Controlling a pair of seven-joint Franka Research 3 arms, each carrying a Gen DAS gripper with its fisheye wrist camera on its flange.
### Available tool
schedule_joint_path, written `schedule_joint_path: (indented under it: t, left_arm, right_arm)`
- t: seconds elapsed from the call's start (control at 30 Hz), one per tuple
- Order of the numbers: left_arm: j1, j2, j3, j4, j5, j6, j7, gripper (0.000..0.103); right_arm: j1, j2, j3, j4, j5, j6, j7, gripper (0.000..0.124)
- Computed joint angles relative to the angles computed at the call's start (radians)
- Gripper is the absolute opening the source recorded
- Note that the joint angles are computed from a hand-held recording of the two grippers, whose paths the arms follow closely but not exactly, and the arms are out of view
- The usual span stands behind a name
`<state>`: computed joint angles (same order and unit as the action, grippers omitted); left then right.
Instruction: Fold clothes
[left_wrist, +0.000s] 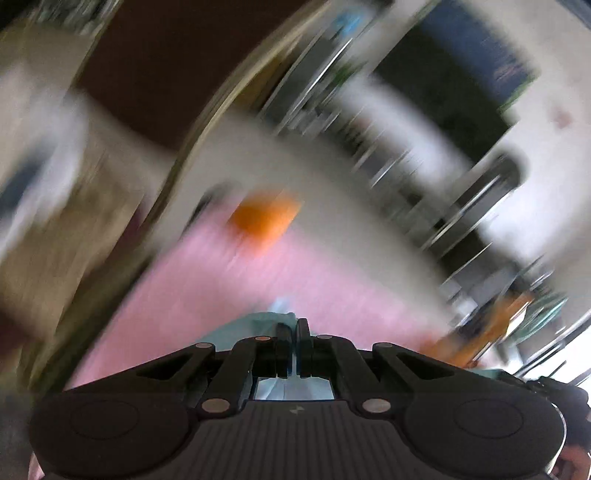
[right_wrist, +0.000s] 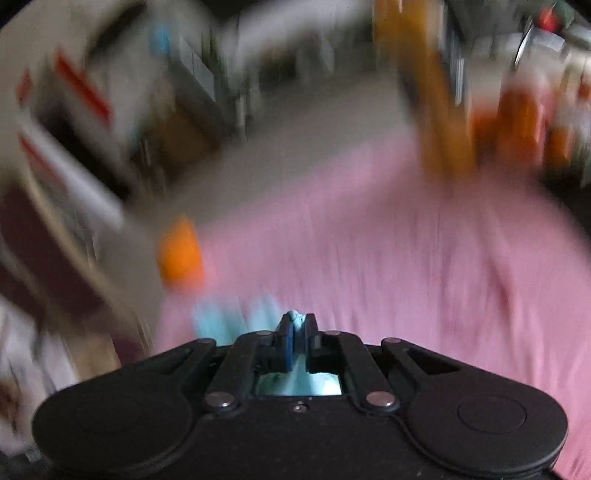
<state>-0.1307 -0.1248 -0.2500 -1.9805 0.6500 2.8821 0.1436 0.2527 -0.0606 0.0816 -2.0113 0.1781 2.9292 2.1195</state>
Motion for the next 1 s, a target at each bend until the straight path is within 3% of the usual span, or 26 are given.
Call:
schedule_joint_path:
  t: [0.13,0.2,0.27,0.33,0.4,0.57,0.7,0.83,1.0]
  left_arm:
    - [0.057,0.025,-0.047,0.176,0.351,0.111,-0.223,0.000]
    - [0.049,0.018,-0.057,0.195,0.460,0.120,-0.285,0.000]
    - [0.030,-0.006,-0.057,0.153,0.487,0.115,-0.297,0.000]
    - [0.004,-0.039,-0.054,0.062,0.436,0.093,-0.245,0.000]
    - [-0.034,-0.073,-0.048,-0.055,0.326,0.059,-0.148,0.000]
    - [-0.177,-0.090,0.004,-0.311,-0.145,-0.057,0.139,0.001]
    - [-0.241,-0.086,0.024,-0.414,-0.435,-0.159,0.291,0.007]
    - [-0.186,-0.145,-0.009,-0.466,-0.417,-0.164,0.262,0.035]
    - [-0.132,-0.109,-0.040,-0.401,-0.338,-0.193,0.177,0.042]
  right_arm:
    - [-0.049,-0.125,-0.016,0.002,-0.016,0.215,0.017,0.005]
    - [-0.087,-0.202,0.012,-0.067,-0.012,0.284,-0.008,0.005]
    - [-0.122,-0.283,0.040,-0.147,-0.004,0.340,-0.035,0.006]
    - [-0.085,-0.356,0.013,-0.251,0.023,0.354,-0.071,0.006]
    - [-0.055,-0.425,-0.006,-0.372,0.064,0.310,-0.087,0.006]
    - [-0.048,-0.493,-0.014,-0.613,0.192,0.075,-0.047,0.009]
    - [-0.109,-0.524,0.033,-0.709,0.190,-0.135,0.063,0.028]
    - [-0.087,-0.583,0.010,-0.774,0.190,-0.164,0.063,0.042]
    - [-0.041,-0.553,-0.043,-0.763,0.244,-0.100,0.015,0.044]
